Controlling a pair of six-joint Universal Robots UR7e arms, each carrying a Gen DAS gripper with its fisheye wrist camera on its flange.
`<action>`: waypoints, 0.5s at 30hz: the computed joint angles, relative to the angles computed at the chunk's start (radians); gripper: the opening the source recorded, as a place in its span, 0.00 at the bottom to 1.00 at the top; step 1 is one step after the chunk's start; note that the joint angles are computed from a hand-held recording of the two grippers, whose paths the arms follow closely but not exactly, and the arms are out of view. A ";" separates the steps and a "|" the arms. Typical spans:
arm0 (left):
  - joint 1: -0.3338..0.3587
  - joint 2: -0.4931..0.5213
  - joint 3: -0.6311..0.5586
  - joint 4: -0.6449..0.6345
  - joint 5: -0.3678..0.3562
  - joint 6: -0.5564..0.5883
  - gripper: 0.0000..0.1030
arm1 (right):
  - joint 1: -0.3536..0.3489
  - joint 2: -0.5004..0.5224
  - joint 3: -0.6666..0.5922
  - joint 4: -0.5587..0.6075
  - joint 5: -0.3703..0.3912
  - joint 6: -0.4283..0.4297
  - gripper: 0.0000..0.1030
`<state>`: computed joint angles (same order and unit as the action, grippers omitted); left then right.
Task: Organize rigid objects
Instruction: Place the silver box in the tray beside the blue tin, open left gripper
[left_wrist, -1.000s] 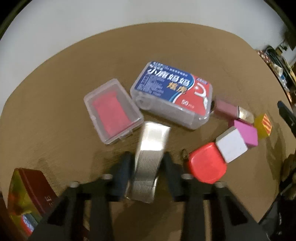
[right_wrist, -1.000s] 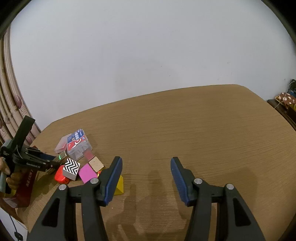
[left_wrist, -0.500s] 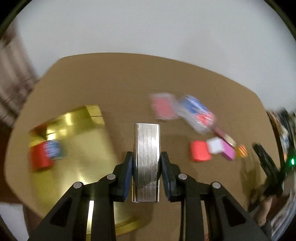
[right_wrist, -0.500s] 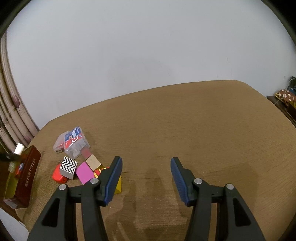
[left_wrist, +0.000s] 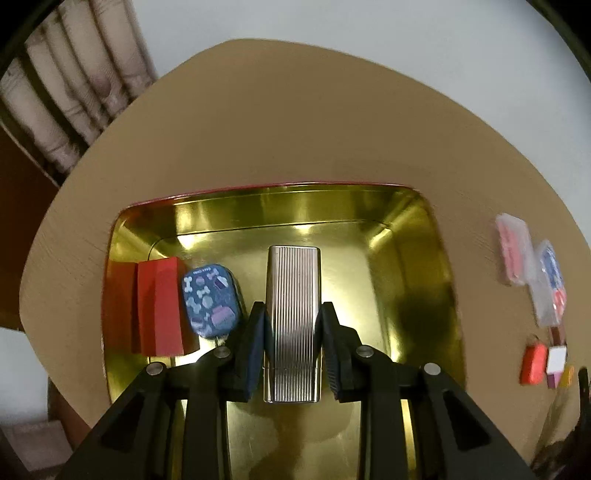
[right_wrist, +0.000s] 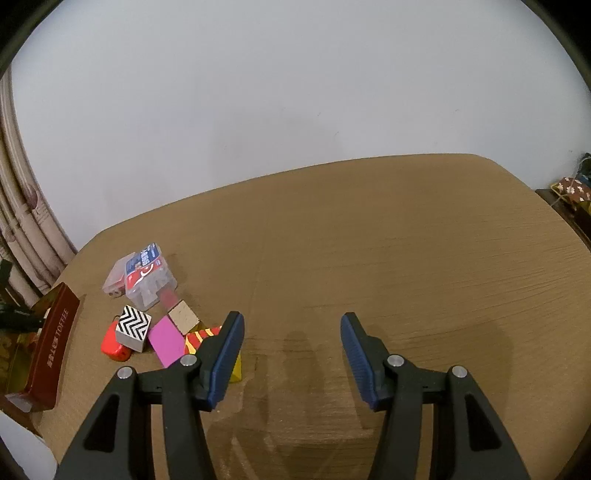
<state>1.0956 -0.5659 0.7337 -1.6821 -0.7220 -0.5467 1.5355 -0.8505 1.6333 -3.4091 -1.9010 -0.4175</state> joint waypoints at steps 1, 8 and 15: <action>0.002 0.002 0.002 -0.020 0.009 0.015 0.25 | 0.000 0.001 0.000 0.001 0.002 -0.001 0.54; -0.005 0.061 -0.058 0.005 0.088 0.039 0.30 | -0.005 -0.002 0.006 -0.009 0.026 0.000 0.54; -0.048 -0.020 0.096 -0.221 0.062 0.153 0.44 | -0.026 -0.057 0.013 0.205 0.151 -0.042 0.54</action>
